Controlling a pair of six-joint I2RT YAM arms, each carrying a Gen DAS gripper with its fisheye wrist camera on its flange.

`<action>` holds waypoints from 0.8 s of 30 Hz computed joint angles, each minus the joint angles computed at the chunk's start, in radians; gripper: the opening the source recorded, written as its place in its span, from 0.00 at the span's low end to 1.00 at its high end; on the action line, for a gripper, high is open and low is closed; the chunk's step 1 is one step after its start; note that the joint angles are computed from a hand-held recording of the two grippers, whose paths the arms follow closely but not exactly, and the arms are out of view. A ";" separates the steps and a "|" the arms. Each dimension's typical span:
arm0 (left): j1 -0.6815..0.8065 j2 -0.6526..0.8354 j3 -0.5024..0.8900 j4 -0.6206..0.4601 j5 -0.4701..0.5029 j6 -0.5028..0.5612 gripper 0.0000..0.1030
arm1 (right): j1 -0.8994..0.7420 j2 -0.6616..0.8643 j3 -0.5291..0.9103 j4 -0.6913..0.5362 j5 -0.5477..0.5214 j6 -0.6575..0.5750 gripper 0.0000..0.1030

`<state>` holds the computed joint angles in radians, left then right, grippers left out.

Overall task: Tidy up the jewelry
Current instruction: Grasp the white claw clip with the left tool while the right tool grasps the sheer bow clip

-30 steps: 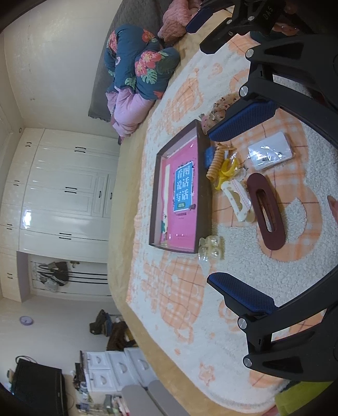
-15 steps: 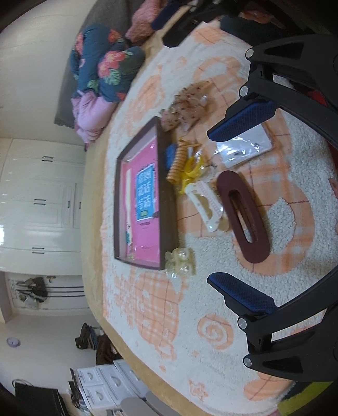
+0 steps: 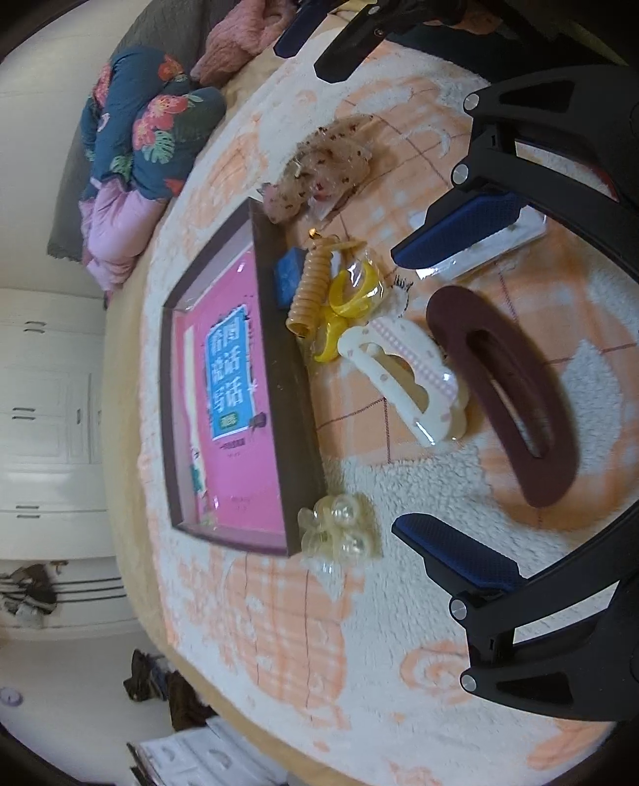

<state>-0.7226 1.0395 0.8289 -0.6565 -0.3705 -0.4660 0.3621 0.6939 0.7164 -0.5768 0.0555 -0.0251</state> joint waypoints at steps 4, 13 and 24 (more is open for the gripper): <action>0.014 0.038 0.009 0.026 0.046 0.035 0.84 | -0.005 0.067 0.006 0.004 0.000 -0.006 0.94; 0.069 0.113 0.022 0.071 0.123 0.086 0.72 | -0.052 0.225 0.040 0.048 -0.063 0.009 0.94; 0.113 0.114 -0.012 0.118 0.215 0.124 0.59 | -0.121 0.388 0.116 0.039 -0.218 0.118 0.94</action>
<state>-0.6099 1.1539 0.8167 -0.5384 -0.1558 -0.3422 0.2415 1.0815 0.8323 -0.5373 -0.1622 0.0926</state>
